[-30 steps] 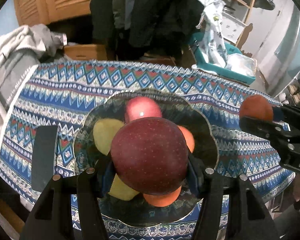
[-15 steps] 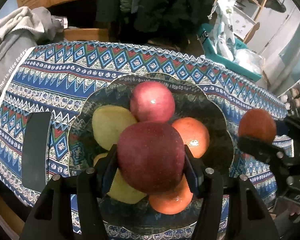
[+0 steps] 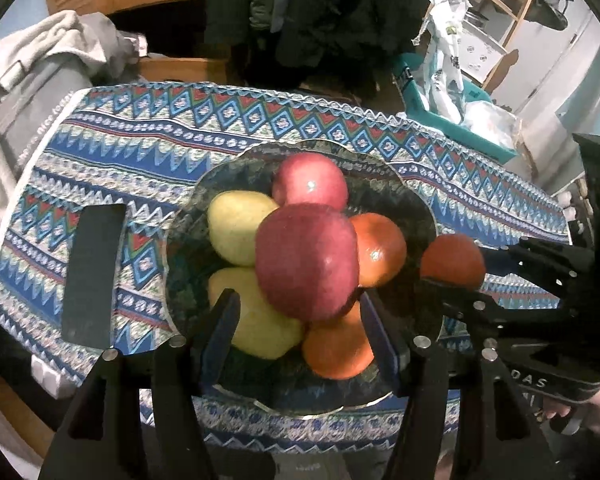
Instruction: Organize fruits
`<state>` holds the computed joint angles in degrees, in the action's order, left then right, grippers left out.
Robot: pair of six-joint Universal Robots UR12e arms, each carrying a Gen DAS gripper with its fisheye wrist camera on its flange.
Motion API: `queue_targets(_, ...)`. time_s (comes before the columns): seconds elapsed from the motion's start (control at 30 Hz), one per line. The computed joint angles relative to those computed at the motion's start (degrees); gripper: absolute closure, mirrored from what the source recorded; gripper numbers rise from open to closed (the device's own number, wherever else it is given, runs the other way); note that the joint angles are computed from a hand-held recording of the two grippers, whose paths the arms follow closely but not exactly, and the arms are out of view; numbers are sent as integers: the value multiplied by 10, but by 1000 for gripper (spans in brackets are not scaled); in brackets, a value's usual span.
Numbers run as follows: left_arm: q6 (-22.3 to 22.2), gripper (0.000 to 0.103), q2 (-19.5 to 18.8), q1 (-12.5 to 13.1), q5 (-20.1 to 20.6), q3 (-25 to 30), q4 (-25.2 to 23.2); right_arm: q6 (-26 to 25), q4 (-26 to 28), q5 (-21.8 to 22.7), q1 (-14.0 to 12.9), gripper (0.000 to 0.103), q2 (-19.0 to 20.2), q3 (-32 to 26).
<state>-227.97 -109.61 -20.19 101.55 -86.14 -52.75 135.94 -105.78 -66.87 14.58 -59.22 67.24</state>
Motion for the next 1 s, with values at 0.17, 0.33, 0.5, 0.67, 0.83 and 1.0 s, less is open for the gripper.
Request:
queue_targets(0.17,-12,37,8,-5,3,-7,-8,-7,6,-5,3,58,-4,10)
queue_targets(0.33,-21,37,12,-8,6,-10,-16,-11,12,-9,5,57,-6,15)
queue_targets(0.5,-19,37,14,-9,9,-7,-16,-7,4,6,2,57,-8,15)
queue_targets(0.67,-14,33,17,-14,27,0,-13,7,-9,20,-3,57,-13,9)
queue_targets(0.83,-10,31,20,-20,53,10,-6,26,-47,32,-11,53,-25,9)
queue_targets(1.0,-7,27,20,-28,91,27,-6,50,-84,49,-20,47,-34,7)
